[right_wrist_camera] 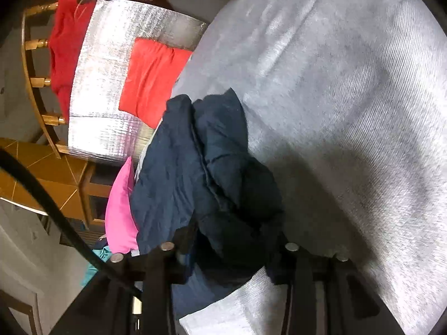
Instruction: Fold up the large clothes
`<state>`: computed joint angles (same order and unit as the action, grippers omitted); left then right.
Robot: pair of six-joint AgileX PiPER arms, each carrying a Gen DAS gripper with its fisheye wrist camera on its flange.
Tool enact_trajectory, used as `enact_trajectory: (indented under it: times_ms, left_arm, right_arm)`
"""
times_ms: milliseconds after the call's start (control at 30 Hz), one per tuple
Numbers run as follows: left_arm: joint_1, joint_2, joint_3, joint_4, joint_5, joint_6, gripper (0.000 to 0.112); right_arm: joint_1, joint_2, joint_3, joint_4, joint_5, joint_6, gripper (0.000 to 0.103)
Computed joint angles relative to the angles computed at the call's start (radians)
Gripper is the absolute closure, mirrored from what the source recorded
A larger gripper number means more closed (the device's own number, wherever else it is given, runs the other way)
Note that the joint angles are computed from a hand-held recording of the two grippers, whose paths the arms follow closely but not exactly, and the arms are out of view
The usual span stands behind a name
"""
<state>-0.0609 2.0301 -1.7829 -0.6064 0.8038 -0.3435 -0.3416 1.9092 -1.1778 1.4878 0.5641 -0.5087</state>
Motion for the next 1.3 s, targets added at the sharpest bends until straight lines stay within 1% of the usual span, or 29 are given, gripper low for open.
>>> enact_trajectory:
  times_ms: [67,100,133,167,267,333,367,400,433,500,533,567,600,633,667,867,933,967,1033,1067,1300]
  left_arm:
    - [-0.023,-0.013,-0.028,0.113,0.015,-0.053,0.05]
    - [-0.038,-0.022,-0.042,0.182,0.03,-0.079,0.048]
    - [-0.048,-0.026,-0.055,0.231,0.042,-0.098,0.047]
    - [-0.058,-0.037,-0.05,0.28,0.043,-0.111,0.047]
    - [-0.095,-0.027,-0.099,0.45,0.061,-0.194,0.044]
    - [-0.137,-0.052,-0.088,0.629,0.064,-0.287,0.043]
    - [-0.153,-0.065,-0.079,0.693,0.06,-0.317,0.043]
    - [-0.167,-0.073,-0.074,0.746,0.054,-0.343,0.042]
    - [-0.189,-0.085,-0.064,0.828,0.046,-0.383,0.042]
    - [-0.227,-0.097,-0.056,0.968,0.044,-0.455,0.041]
    - [-0.25,-0.101,-0.051,1.043,0.043,-0.489,0.04]
    - [-0.268,-0.105,-0.045,1.099,0.043,-0.51,0.04]
    - [-0.282,-0.106,-0.043,1.135,0.045,-0.522,0.04]
    - [-0.295,-0.101,-0.05,1.162,0.052,-0.525,0.04]
    - [-0.304,-0.09,-0.067,1.175,0.063,-0.522,0.04]
    - [-0.33,-0.069,-0.092,1.195,0.077,-0.48,0.04]
    - [-0.34,-0.07,-0.093,1.206,0.08,-0.479,0.04]
    - [-0.342,-0.066,-0.097,1.207,0.08,-0.475,0.04]
    - [-0.346,-0.063,-0.1,1.208,0.082,-0.472,0.04]
    - [-0.348,-0.062,-0.1,1.207,0.083,-0.473,0.04]
    - [-0.354,-0.057,-0.103,1.208,0.08,-0.461,0.04]
  right_arm:
    - [-0.002,-0.029,0.011,-0.064,-0.027,0.051,0.046]
    - [-0.004,-0.035,0.007,-0.1,-0.033,0.084,0.039]
    - [-0.01,-0.051,0.013,-0.148,-0.045,0.126,0.035]
    - [-0.015,-0.066,0.026,-0.155,-0.061,0.135,0.034]
    - [-0.026,-0.118,0.038,-0.183,-0.112,0.145,0.034]
    - [-0.012,-0.151,0.04,-0.193,-0.163,0.118,0.034]
    - [-0.016,-0.176,0.056,-0.173,-0.173,0.061,0.034]
    - [0.002,-0.199,0.06,-0.168,-0.202,0.009,0.034]
    - [0.02,-0.219,0.066,-0.158,-0.23,-0.037,0.034]
    - [0.05,-0.236,0.065,-0.112,-0.256,-0.136,0.035]
    - [0.064,-0.239,0.058,-0.118,-0.258,-0.145,0.04]
    - [0.081,-0.221,0.027,-0.154,-0.263,-0.115,0.048]
    - [0.099,-0.208,0.002,-0.23,-0.262,-0.063,0.052]
    - [0.114,-0.2,-0.016,-0.314,-0.262,0.008,0.057]
    - [0.124,-0.187,-0.033,-0.368,-0.258,0.055,0.058]
    - [0.152,-0.092,-0.135,-0.577,-0.215,0.258,0.058]
    - [0.137,-0.021,-0.211,-0.652,-0.131,0.346,0.058]
    - [0.13,0.019,-0.258,-0.703,-0.075,0.401,0.061]
    - [0.121,0.071,-0.303,-0.732,-0.028,0.443,0.062]
    - [0.118,0.079,-0.309,-0.725,-0.02,0.435,0.062]
    - [0.105,0.068,-0.286,-0.681,-0.012,0.383,0.062]
